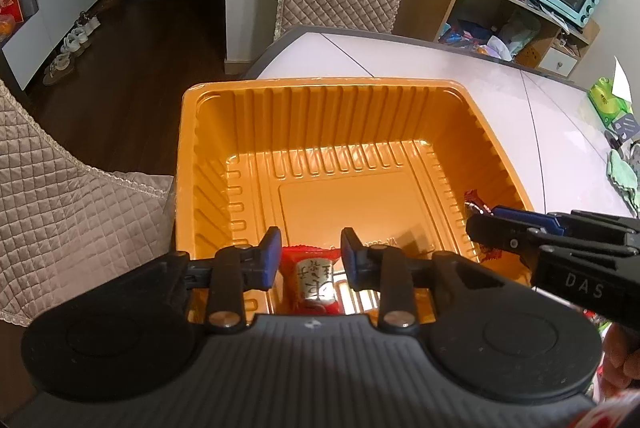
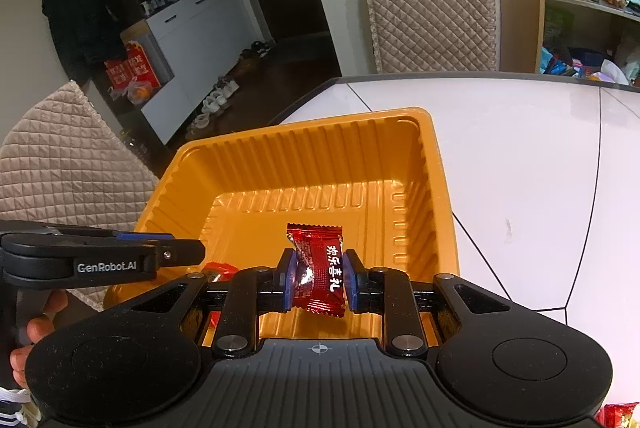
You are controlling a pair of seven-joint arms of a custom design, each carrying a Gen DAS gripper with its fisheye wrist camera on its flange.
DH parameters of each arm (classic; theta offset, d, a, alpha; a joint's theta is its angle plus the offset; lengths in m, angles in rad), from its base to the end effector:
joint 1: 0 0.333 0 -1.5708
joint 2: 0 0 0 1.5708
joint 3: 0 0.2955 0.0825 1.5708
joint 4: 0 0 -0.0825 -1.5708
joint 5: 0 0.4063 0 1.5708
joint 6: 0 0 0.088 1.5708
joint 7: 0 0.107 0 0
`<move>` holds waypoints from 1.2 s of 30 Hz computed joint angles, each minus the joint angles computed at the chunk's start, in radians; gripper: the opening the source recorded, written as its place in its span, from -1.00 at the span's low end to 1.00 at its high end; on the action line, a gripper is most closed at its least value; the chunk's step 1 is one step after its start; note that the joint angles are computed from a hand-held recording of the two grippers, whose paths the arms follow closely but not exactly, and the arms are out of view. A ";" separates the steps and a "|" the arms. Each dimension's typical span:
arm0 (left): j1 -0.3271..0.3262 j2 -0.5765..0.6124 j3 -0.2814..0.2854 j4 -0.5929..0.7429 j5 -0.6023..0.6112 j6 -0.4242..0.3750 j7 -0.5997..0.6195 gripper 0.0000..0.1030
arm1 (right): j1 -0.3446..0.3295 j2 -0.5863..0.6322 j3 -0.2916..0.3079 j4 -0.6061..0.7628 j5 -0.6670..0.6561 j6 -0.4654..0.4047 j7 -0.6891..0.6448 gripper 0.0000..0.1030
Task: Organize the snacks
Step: 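Open the right tool to drop the red packet into the tray, then withdraw the right tool from the tray back over the snacks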
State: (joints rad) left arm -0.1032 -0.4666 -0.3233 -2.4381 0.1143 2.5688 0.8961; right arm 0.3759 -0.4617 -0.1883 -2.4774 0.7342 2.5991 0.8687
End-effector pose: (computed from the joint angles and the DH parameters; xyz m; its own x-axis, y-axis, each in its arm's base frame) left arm 0.4366 -0.2096 0.5003 0.1172 -0.9840 0.1339 -0.8106 -0.1727 -0.5596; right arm 0.4709 0.0722 0.4834 0.4383 -0.8423 -0.3138 -0.7422 -0.1422 -0.6549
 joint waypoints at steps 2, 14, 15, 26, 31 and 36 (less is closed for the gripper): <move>-0.005 -0.009 0.007 -0.006 -0.007 0.000 0.008 -0.40 | -0.003 0.000 0.002 0.000 -0.003 0.000 0.005 -0.52; -0.005 -0.084 0.010 -0.049 -0.044 0.006 0.049 -0.14 | 0.018 -0.016 0.014 -0.014 0.014 0.056 0.013 -0.25; -0.004 -0.090 0.007 -0.052 -0.044 0.006 0.049 -0.11 | 0.023 -0.023 0.013 -0.021 0.015 0.069 0.011 -0.05; -0.023 -0.195 -0.010 -0.107 -0.073 -0.032 0.036 0.10 | 0.025 -0.165 -0.012 -0.110 -0.074 0.053 0.091 0.12; -0.040 -0.255 -0.025 -0.125 -0.085 -0.069 0.018 0.17 | 0.015 -0.275 -0.031 -0.170 -0.139 0.029 0.155 0.16; -0.068 -0.310 -0.042 -0.134 -0.099 -0.104 -0.001 0.21 | -0.003 -0.388 -0.057 -0.226 -0.198 -0.008 0.216 0.21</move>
State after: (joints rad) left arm -0.1712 -0.7767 -0.3654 -2.5719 0.0155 2.4645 0.8951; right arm 0.3728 -0.8499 -0.2449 -2.7032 0.5357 2.5913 1.0842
